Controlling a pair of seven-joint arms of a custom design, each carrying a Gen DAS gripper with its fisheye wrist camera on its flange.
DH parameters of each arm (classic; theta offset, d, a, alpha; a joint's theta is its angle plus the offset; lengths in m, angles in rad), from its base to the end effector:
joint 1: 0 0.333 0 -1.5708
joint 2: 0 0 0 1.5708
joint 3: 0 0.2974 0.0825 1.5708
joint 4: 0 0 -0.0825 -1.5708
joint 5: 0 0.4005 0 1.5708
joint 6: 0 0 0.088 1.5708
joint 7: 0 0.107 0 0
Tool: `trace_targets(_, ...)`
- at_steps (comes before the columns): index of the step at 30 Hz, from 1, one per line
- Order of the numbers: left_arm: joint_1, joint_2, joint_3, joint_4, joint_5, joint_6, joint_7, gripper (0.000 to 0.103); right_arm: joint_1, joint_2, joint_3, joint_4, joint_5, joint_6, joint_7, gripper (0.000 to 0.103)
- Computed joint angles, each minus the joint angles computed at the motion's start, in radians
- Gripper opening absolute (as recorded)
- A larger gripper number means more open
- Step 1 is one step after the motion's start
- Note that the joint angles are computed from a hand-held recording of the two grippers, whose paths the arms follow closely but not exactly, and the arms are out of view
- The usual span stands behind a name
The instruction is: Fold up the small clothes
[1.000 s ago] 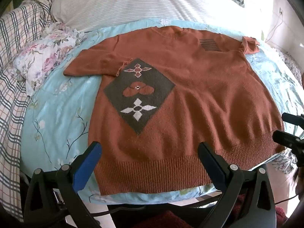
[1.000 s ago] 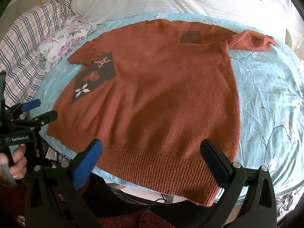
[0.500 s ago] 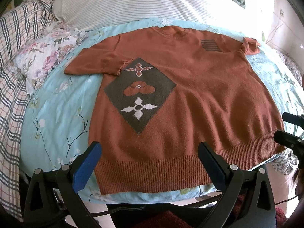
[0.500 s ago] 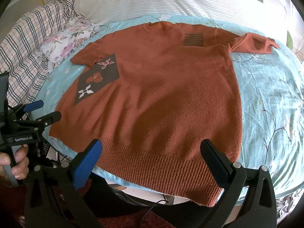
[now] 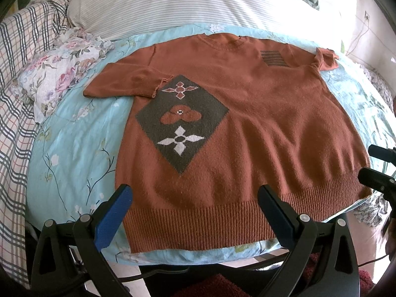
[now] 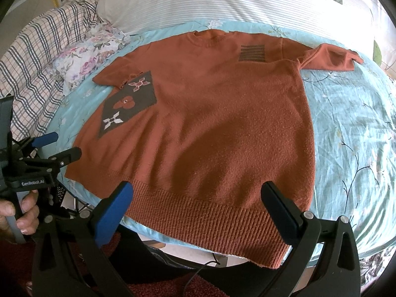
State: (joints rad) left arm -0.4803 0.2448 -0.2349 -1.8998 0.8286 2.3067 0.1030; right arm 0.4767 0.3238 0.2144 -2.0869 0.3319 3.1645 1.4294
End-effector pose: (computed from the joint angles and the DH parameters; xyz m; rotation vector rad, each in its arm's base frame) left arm 0.4976 -0.4039 0.3708 -2.0375 1.5898 -0.4555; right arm 0.5123 0.3770 0.3269 -2.0360 1.2637 -0.2600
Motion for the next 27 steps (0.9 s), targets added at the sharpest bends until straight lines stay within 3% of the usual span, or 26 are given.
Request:
trace_targets(2,-0.004,0.001,0.001,0.003,0.01,-0.012,-0.002,0.101,-0.015,0.001,0.02,-0.004,0.009,0.02,-0.012,0.103)
trace_targets(9,-0.024,0.023,0.005,0.031,0.059,-0.076,0.001,0.101,0.002,-0.002,0.001,-0.003,0.002,0.011,-0.003,0.103)
trace_targets(12,-0.019,0.026,0.005,0.033,0.051,-0.066,0.004,0.101,0.043,-0.01,-0.05,0.004,-0.022,-0.034,0.027,0.103)
trace_targets(17,-0.018,0.031,0.008,0.036,0.05,-0.058,0.011,0.101,0.03,-0.011,-0.037,0.006,-0.024,-0.045,0.034,0.103)
trace_targets(23,-0.009,0.03,0.017,0.025,0.07,0.001,0.0,0.101,0.058,-0.016,-0.08,0.022,-0.065,-0.096,0.087,0.103)
trace_targets(27,-0.001,0.038,0.024,0.032,0.072,0.024,0.004,0.101,-0.035,-0.007,0.016,0.032,0.02,-0.076,0.016,0.103)
